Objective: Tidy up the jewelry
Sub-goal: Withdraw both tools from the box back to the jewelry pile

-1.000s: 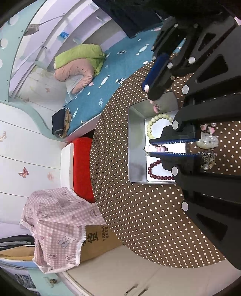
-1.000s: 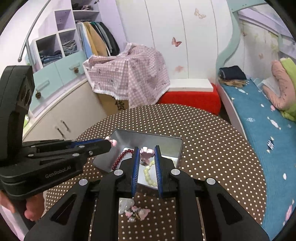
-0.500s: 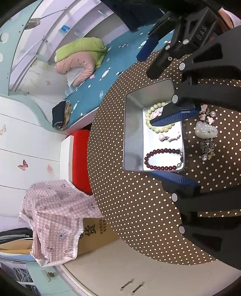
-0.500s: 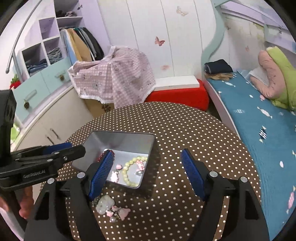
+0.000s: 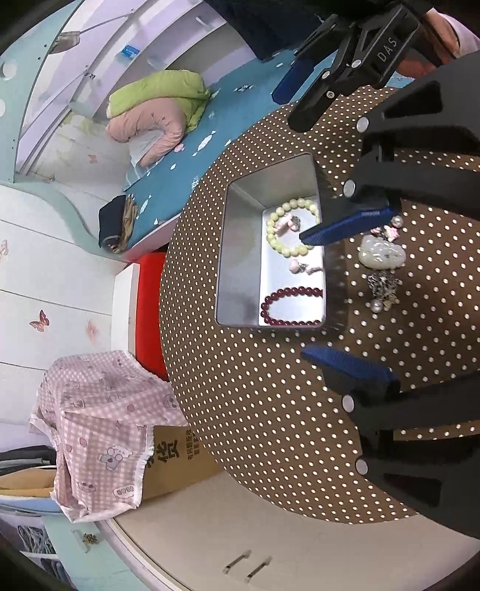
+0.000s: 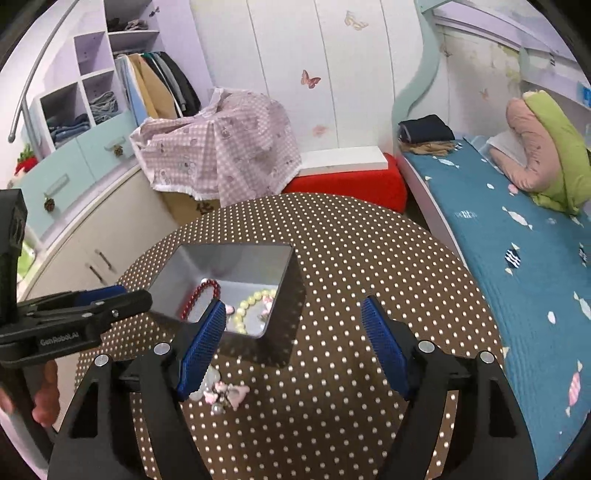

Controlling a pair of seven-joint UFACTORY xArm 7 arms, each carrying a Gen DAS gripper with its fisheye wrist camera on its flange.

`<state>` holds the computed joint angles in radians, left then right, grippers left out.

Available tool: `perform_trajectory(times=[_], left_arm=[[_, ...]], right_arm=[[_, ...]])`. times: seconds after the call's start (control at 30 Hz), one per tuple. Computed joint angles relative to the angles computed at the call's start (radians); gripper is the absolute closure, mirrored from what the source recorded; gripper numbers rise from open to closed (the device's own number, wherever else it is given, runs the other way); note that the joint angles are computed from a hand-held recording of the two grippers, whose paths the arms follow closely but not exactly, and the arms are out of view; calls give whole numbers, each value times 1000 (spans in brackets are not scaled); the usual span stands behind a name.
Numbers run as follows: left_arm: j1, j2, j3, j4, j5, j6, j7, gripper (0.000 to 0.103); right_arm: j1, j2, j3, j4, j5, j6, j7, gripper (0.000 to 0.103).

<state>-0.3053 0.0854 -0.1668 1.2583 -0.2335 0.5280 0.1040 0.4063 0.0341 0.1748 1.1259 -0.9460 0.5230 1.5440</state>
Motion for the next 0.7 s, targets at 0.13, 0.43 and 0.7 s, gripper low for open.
perform_trajectory(times=[0.13,0.43,0.7], left_arm=[[3,-28,4,-35,-6,3,2,47],[3,-73,12,-112,26,16,-25,47],[-3,-100,11,-182,36,28,-38,47]], right_arm=[[8,-15,11,-21,6,12,4,29],[20,-34,39,-66,16,-3,-16,29],[49,3,43,-56,46,-3,-68,29]])
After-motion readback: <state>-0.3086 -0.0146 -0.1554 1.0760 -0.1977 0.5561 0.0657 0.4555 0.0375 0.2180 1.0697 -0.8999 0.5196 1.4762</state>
